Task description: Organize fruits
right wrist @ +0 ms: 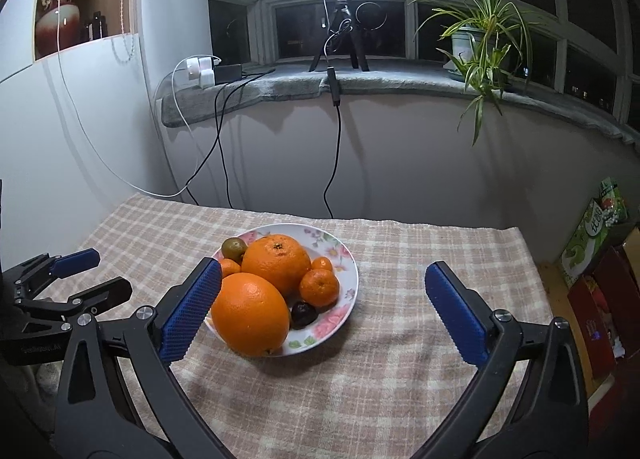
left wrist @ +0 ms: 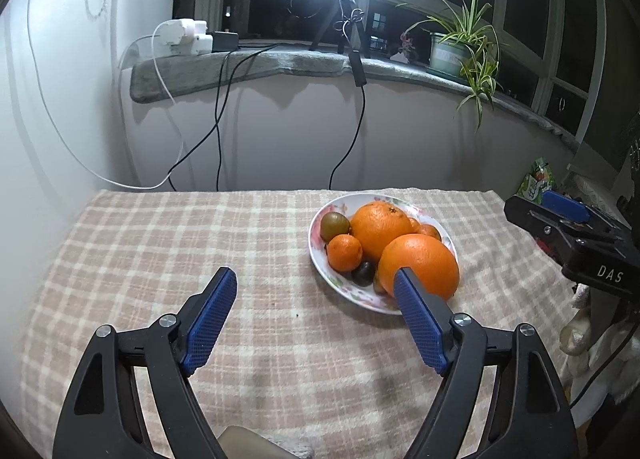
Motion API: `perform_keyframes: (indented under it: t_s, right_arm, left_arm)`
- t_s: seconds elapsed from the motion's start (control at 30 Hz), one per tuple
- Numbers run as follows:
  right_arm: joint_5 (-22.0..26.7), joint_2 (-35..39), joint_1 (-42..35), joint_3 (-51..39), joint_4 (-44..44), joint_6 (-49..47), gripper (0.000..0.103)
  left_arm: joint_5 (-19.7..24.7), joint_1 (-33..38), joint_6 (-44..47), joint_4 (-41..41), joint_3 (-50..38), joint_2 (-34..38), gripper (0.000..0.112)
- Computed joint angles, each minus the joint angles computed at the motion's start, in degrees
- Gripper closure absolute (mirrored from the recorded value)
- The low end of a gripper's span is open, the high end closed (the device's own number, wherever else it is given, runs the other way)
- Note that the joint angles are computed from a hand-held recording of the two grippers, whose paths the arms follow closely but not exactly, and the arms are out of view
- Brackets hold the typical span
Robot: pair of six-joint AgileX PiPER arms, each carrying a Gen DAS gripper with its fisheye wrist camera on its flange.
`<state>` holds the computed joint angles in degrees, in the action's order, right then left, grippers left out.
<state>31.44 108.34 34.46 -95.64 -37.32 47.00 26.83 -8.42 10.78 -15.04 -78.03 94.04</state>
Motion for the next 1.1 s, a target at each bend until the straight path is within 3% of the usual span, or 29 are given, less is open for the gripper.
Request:
perform_keyframes:
  t_s: [0.37,1.1]
  right_arm:
    - [1.1,-1.4,1.8,0.7,-3.7,2.4,0.0]
    - [1.5,-1.6,2.3,0.5,-3.0,1.2,0.0]
  left_arm:
    - [-0.8,-0.5,-0.5,0.4,1.5,-2.0,0.031]
    - [-1.2,-0.9,-1.0,0.9,2.4,-2.9,0.031]
